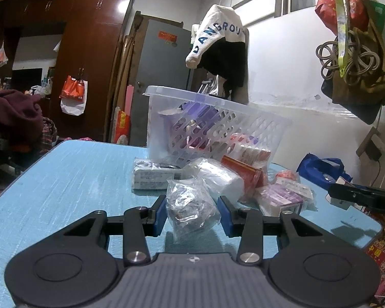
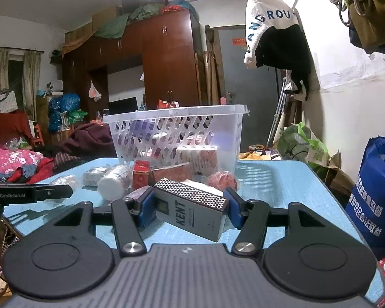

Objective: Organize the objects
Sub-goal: 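Carry both items over the basket and open both tools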

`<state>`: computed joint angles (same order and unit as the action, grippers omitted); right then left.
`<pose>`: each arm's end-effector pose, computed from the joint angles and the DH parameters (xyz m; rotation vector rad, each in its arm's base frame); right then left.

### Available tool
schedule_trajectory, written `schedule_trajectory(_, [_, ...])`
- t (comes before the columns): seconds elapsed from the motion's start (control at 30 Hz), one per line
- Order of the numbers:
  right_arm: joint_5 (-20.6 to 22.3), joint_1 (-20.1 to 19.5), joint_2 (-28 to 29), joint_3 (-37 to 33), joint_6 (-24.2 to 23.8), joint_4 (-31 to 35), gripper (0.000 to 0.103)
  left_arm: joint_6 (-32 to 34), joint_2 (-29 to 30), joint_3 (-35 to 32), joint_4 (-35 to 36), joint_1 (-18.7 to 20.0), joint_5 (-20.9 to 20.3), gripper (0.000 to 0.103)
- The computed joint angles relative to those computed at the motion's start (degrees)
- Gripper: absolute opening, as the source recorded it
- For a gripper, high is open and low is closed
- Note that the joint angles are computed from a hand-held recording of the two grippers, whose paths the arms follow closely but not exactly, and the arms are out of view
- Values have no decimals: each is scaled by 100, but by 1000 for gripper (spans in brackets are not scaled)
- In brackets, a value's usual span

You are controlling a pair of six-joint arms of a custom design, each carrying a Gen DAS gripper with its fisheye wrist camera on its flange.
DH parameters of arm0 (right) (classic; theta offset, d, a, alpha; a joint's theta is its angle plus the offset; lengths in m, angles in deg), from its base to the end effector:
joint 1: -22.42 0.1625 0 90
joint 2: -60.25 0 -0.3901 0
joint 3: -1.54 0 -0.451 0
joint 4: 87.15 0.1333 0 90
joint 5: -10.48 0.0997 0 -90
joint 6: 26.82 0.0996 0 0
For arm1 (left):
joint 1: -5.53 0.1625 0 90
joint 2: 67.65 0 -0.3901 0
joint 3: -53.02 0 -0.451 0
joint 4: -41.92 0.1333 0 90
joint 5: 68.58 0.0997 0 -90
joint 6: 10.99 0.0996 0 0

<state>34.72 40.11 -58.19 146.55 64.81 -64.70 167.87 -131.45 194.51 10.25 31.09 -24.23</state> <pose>-0.0930 -0.2649 0.2075 0.8312 -2.0982 1.5356 -0.1328 -0.2902 -0.0474 0.9516 2.3548 -1.4207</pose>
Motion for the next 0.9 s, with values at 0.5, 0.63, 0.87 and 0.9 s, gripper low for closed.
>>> schedule_trajectory(0.5, [646, 1221, -470, -299, 1359, -702, 60, 495, -390, -314, 201, 127, 394, 46])
schedule_trajectory(0.63, [1533, 2414, -198, -799, 2083, -989, 60, 804, -542, -817, 644, 384, 734, 46])
schedule_trajectory(0.87, [4757, 5293, 1740, -2748, 3295, -1418, 60, 437, 665, -3633, 3017, 1079, 1000, 46])
schedule_trajectory(0.9, [5103, 5450, 1969, -2942, 3370, -1424, 60, 303, 857, -3926, 3275, 1148, 933, 46])
